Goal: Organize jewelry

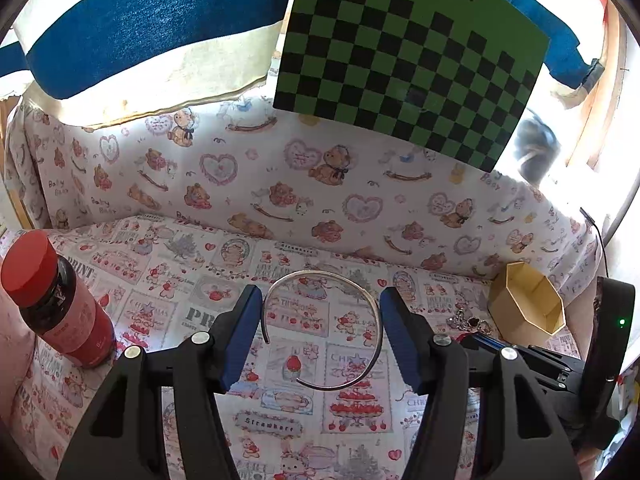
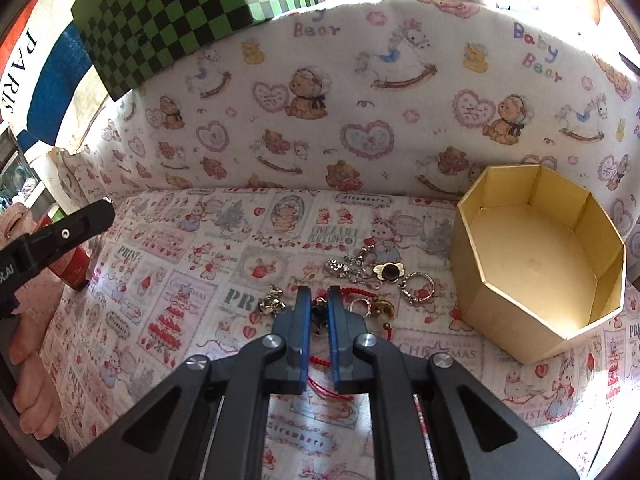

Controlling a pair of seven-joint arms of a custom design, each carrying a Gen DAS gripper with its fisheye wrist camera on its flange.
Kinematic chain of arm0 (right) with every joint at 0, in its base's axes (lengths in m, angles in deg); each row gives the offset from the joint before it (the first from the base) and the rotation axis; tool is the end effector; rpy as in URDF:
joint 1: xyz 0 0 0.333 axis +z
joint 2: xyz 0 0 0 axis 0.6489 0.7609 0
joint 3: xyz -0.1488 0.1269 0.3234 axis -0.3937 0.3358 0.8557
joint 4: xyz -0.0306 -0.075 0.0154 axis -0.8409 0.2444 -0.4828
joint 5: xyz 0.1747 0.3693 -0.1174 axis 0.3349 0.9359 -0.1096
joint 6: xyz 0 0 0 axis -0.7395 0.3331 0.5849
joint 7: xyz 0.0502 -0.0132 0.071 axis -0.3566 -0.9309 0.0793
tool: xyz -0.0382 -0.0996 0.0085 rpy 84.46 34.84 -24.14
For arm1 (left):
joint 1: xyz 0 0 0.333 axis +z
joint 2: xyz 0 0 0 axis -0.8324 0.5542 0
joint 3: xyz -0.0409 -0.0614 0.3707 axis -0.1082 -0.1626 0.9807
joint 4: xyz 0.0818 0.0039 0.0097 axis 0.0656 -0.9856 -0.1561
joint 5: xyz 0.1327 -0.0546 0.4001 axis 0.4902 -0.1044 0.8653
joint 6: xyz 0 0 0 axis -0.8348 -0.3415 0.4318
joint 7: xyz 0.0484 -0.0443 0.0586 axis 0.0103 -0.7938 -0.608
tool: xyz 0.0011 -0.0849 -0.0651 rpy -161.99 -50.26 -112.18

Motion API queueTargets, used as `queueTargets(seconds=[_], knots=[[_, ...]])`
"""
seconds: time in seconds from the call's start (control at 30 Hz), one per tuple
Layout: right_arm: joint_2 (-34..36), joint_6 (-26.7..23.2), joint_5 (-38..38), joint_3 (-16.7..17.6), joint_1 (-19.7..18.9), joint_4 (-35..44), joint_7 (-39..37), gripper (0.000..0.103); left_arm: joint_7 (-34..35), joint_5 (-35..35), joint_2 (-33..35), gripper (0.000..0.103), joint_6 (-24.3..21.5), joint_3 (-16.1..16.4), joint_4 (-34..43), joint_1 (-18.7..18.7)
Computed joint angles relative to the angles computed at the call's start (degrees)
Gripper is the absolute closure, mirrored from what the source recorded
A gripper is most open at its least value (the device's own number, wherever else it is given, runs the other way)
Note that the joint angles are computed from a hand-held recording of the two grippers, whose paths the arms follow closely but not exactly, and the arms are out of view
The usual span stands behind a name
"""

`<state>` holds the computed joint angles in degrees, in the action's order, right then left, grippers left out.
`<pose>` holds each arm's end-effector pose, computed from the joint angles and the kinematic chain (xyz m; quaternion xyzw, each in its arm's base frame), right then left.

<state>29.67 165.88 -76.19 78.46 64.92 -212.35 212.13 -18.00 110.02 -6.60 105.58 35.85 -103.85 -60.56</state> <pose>0.4855 0.3410 0.5033 -0.7269 0.6038 -0.1205 0.3041 0.4452 -0.2270 0.5436 -0.6851 0.5938 -0.3576 0.2237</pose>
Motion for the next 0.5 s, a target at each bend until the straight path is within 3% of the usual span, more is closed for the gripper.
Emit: queueTargets(seconds=[0.17, 0.3, 0.4, 0.5], knots=[[-2.01, 2.80, 0.13, 0.46, -0.38, -2.02, -0.22, 0.097, -7.55, 8.03, -1.19, 0.043, -0.61, -5.29, 0.69, 5.93], [-4.68, 5.42, 4.41, 0.81, -0.53, -4.12, -2.86, 0.097, -5.94, 5.03, -1.55, 0.043, 2.94, -1.17, -0.71, 2.13], [-6.84, 6.50, 3.10, 2.44, -2.22, -5.22, -3.25, 0.097, -7.95, 7.27, -2.78, 0.043, 2.73, -4.01, -0.60, 4.95], [-8.97, 6.89, -2.15, 6.08, -6.01, -5.91, -0.49, 0.097, -3.54, -0.15, -2.28, 0.043, 4.92, 2.26, -2.13, -1.88]])
